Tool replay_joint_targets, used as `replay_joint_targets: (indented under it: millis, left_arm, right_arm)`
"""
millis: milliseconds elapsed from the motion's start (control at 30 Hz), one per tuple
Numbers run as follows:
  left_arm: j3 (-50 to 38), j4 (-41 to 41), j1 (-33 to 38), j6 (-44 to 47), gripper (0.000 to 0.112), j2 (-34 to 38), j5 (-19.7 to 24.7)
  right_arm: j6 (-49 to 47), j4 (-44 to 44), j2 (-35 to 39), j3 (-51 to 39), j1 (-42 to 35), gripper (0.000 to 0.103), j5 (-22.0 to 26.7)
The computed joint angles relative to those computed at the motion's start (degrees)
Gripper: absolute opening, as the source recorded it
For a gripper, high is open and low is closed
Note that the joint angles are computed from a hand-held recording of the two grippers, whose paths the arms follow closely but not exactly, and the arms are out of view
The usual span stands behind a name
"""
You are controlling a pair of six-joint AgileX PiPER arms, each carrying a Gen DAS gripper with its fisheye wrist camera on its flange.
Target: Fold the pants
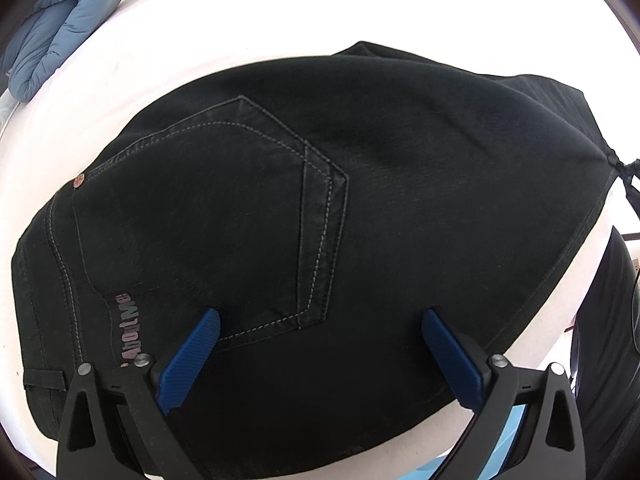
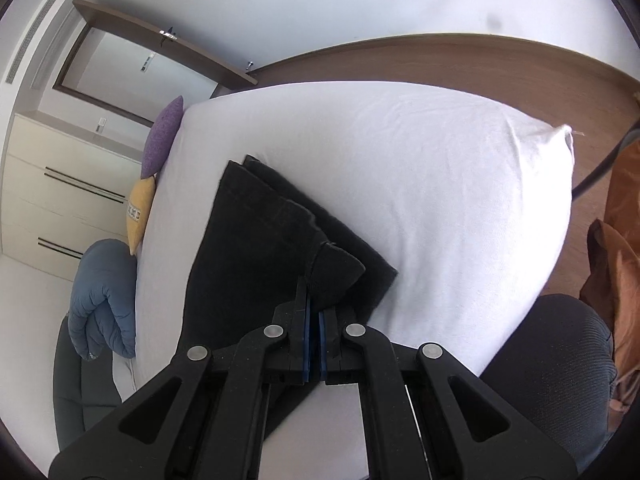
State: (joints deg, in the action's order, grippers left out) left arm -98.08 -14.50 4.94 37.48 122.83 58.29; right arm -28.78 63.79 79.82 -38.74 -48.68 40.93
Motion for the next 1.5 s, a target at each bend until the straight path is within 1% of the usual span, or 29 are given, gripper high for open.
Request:
replay_joint_targets:
  millis: [100, 133, 200, 233, 267, 333, 367, 433, 467, 533, 633, 667, 733, 833, 900, 967, 1067, 1133, 1167, 1267, 1333, 1400, 1433, 1500]
  left_arm:
    - [-0.36, -0.53, 0.48, 0.76, 0.103, 0.24, 0.38]
    - [1.92, -0.68, 0.18, 1.05, 0.103, -0.60, -1.16]
    - [2.58, -0.95, 0.26, 1.52, 0.103, -0.76, -1.89]
    - [3.00, -1.04, 0.02, 1.38, 0.103, -0.98, -2.29]
    - [3.29, -1.21, -0.03, 1.41, 0.103, -1.13, -2.59]
    - [5.40, -1.93, 0.65, 2.43, 0.103, -2.53, -3.48]
    - [5.46, -2.30, 1.15, 3.31, 0.103, -1.92, -4.21]
    - [8.26, -3.11, 1.55, 4.60, 0.103, -3.26, -5.73]
    - [8.86, -3.37, 1.72, 4.91, 0.103, -3.54, -5.97]
    - [9.60, -3.55, 1.98, 5.31, 0.103, -3.85, -6.32]
    - [10.04, -3.25, 1.65, 4.49, 0.103, -4.17, -6.69]
    - [10.44, -3.37, 1.70, 4.57, 0.103, -4.36, -6.94]
    - [10.56, -3.78, 1.92, 5.00, 0.103, -4.22, -7.30]
    - [10.28, -4.22, 2.43, 5.28, 0.103, -3.99, -6.84]
    - [9.40, -4.37, 2.71, 5.00, 0.103, -3.58, -5.92]
    - [8.29, -5.41, 3.50, 5.25, 0.103, -3.04, -4.80]
    - [6.32, -9.23, 5.70, 6.00, 0.103, -1.89, -2.34]
    - [6.00, -10.29, 6.43, 6.58, 0.103, -1.61, -1.77]
    - [6.62, -9.99, 6.35, 7.21, 0.103, -1.88, -2.37]
    - [10.53, -7.10, 4.92, 8.77, 0.103, -3.93, -6.62]
    - [12.84, -6.67, 4.48, 9.42, 0.103, -5.02, -8.86]
    - [12.53, -6.66, 4.65, 9.49, 0.103, -4.78, -8.46]
    - [12.05, -6.35, 4.67, 9.38, 0.103, -4.61, -7.87]
    - [11.16, -5.58, 4.05, 8.38, 0.103, -4.23, -7.23]
  right_arm:
    - [-0.09, -1.67, -2.10, -0.18, 1.69, 0.001, -1.59]
    - [0.06, -3.45, -2.09, -1.04, 2.71, 0.001, -2.21]
    - [-1.08, -4.19, 0.23, -1.87, 3.17, 0.001, -2.84]
    - [-1.46, -3.40, 1.10, -2.08, 2.48, 0.001, -2.03]
    - [-1.98, -2.88, 0.04, -1.99, 2.09, 0.001, -1.49]
    - [-3.73, -3.79, -3.25, -2.62, 3.76, 0.001, -2.51]
    - [-4.67, -4.07, -4.51, -2.88, 3.20, 0.002, -1.71]
    - [-6.69, -2.44, -5.27, -3.95, 2.56, 0.002, -0.05]
    - [-5.38, -3.90, -6.19, -5.13, 3.28, 0.002, 0.17]
    - [-4.14, -6.69, -9.37, -7.50, 6.52, 0.002, -1.12]
    - [-7.32, -6.81, -12.33, -9.97, 10.79, 0.002, -3.63]
    - [-8.74, -5.77, -12.09, -10.77, 11.04, 0.002, -3.17]
    - [-7.66, -6.57, -9.61, -14.27, 11.91, 0.002, -1.67]
    - [-1.01, -10.64, -2.69, -24.19, 15.25, 0.002, 0.74]
    - [2.27, -11.02, 0.45, -30.65, 17.14, 0.002, 3.19]
    - [2.85, -10.11, 1.59, -36.37, 19.35, 0.002, 4.73]
    - [3.06, -9.04, 0.80, -40.55, 21.45, 0.002, 5.01]
    - [2.36, -8.51, -0.98, -38.16, 20.56, 0.002, 4.18]
    - [2.40, -8.55, -1.83, -36.11, 19.61, 0.002, 3.83]
    - [-2.07, -1.27, -4.20, -21.49, 9.41, 0.002, 5.45]
    - [-4.03, -1.28, -3.94, -11.34, 2.90, 0.002, 4.38]
    - [-4.98, -1.91, -1.27, -4.75, -3.60, 0.002, 5.80]
    - [-7.63, -0.01, -0.12, -1.45, -7.39, 0.002, 7.19]
    - [-12.13, 2.66, -0.36, 1.82, -10.85, 0.002, 8.84]
